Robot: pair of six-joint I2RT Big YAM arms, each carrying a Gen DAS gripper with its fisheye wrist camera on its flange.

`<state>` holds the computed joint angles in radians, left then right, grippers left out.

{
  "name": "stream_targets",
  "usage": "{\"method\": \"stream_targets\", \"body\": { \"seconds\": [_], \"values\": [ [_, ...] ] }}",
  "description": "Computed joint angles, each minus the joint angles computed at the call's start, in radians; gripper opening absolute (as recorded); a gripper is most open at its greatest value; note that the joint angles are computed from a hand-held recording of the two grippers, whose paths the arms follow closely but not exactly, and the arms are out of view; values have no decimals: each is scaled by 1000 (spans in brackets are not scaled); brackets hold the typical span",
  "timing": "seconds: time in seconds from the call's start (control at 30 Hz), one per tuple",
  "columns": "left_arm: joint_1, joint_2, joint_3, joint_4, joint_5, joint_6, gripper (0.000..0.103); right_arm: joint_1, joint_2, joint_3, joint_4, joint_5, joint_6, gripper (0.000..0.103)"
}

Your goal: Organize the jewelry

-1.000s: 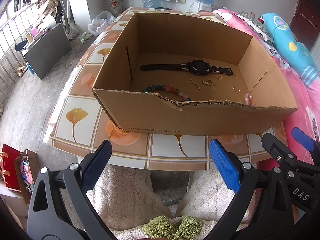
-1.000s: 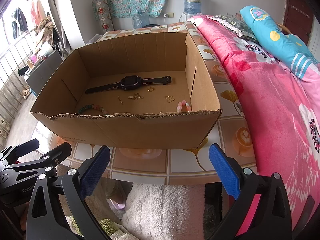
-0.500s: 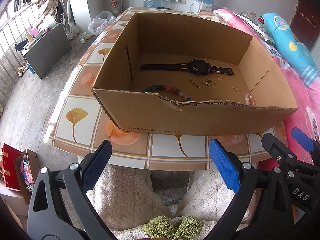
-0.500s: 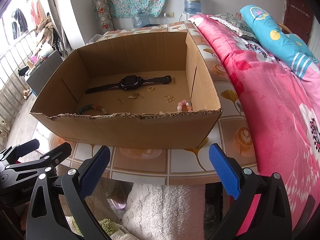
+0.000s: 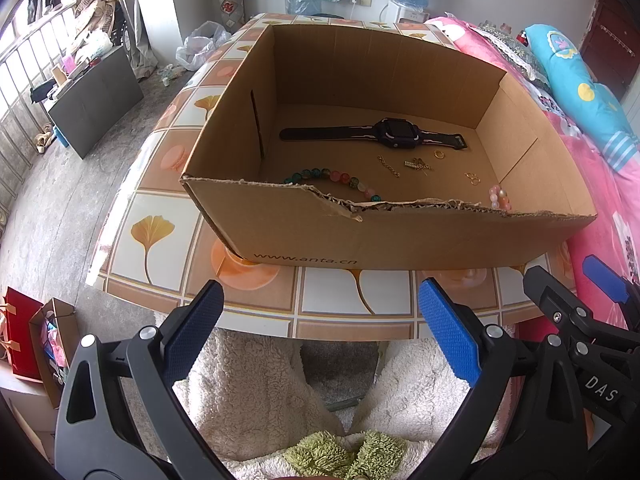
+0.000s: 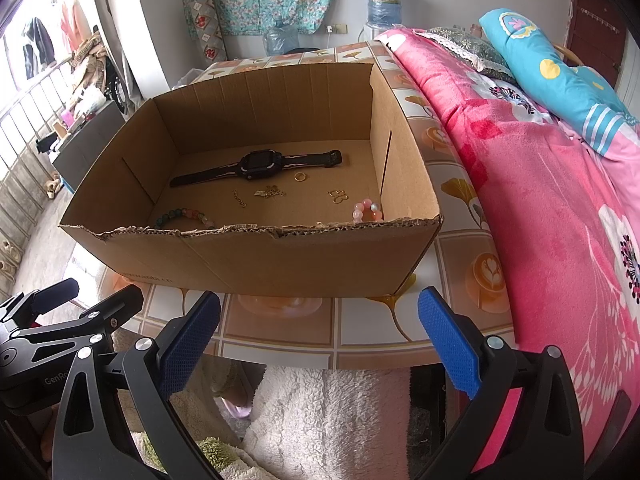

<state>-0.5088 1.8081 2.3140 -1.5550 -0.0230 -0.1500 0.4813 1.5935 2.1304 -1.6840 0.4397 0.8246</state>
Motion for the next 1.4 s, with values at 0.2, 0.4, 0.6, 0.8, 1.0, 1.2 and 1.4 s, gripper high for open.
{"method": "stream_targets", "body": {
  "seconds": [0.2, 0.4, 0.6, 0.8, 1.0, 1.2, 1.4],
  "values": [
    [-1, -4, -8, 2, 0, -2, 94, 0, 1, 1, -1, 1, 0, 96],
    [-1, -5, -9, 2, 0, -2, 94, 0, -1, -4, 1, -1, 1, 96],
    [-1, -3, -5, 1, 0, -2, 94, -1, -1, -4, 2, -1, 2, 96],
    [-1, -2, -5, 0, 0, -2, 94, -1, -1, -3, 1, -1, 2, 96],
    [-1, -1, -1, -2, 0, -2, 94, -2, -1, -2, 2, -3, 1, 96],
    [-1, -2, -3, -2, 0, -2, 94, -1, 0, -1, 0, -1, 2, 96],
    [-4, 2, 5, -8, -1, -5, 94, -2, -1, -2, 1, -3, 1, 96]
  ]
}}
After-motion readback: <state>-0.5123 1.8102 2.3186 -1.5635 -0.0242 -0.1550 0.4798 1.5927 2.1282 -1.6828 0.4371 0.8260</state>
